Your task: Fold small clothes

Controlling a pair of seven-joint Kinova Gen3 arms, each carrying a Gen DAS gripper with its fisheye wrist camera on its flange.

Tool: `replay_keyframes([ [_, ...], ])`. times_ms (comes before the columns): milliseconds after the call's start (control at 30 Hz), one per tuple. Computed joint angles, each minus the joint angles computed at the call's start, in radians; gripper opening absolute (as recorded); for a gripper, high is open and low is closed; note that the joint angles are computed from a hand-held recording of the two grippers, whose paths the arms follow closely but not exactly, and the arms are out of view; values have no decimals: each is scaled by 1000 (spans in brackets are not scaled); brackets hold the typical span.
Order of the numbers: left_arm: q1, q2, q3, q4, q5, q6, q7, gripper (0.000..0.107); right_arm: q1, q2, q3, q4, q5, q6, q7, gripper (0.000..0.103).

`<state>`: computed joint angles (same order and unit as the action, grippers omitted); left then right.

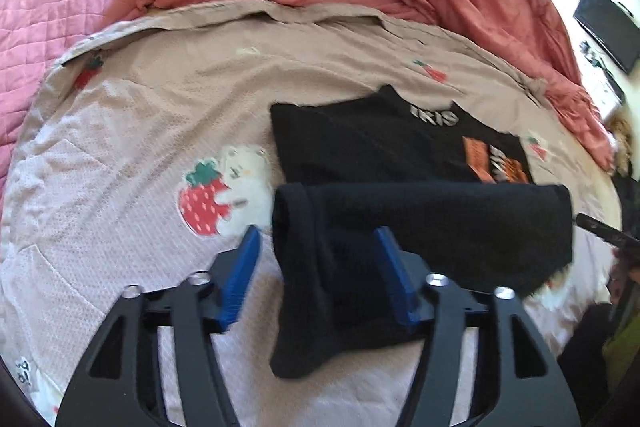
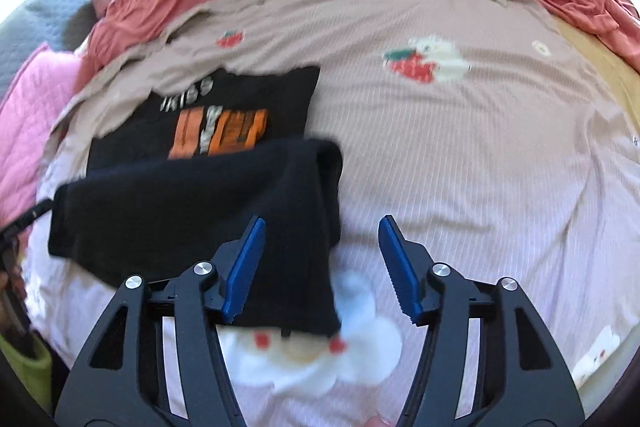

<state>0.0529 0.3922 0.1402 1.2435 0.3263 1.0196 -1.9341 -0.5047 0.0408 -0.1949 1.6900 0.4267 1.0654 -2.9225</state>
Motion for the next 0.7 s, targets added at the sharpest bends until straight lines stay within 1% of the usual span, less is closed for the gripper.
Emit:
replay_keyframes([
  [33,-8,0,7,1,8,20,-18,69,-3,1,-4,4,-9,-4,2,52],
  [67,-7,-2,8,5,4,31,-28,69,-6,3,-7,8,-18,-10,2,52],
  [167,33,2,-15,12,-63,42,-2,69,-10,19,-7,11,-56,-22,23,52],
  [200,41,12,-24,4,-69,60,6,69,-12,25,-6,9,-65,-21,28,52],
  [267,27,48,-10,-30,-59,127,19,69,-17,37,-2,6,-81,-15,32,52],
  [300,24,60,-6,-38,-51,144,21,68,-21,40,-1,7,-85,-17,32,52],
  [333,23,63,-6,-39,-52,147,18,63,-20,42,1,8,-97,-24,43,50],
  [367,27,60,-8,-32,-57,141,15,48,-20,45,3,6,-106,-26,53,46],
  [400,29,60,-8,-33,-61,142,14,41,-19,49,5,2,-120,-29,72,31],
  [433,38,51,-13,-28,-74,130,18,36,-20,51,6,-2,-126,-25,83,17],
  [467,41,47,-13,-26,-79,123,15,29,-22,51,6,-4,-128,-26,92,13],
  [500,40,43,-11,-25,-79,120,8,25,-26,47,7,-6,-126,-29,90,11],
  [533,39,35,-10,-24,-81,112,0,18,-32,44,7,-10,-115,-25,79,7],
  [600,24,31,-5,-29,-62,109,-15,16,-39,34,5,-14,-93,-26,63,6],
  [700,-21,37,8,-43,12,126,-30,12,-42,26,3,-31,-54,-26,59,6],
])
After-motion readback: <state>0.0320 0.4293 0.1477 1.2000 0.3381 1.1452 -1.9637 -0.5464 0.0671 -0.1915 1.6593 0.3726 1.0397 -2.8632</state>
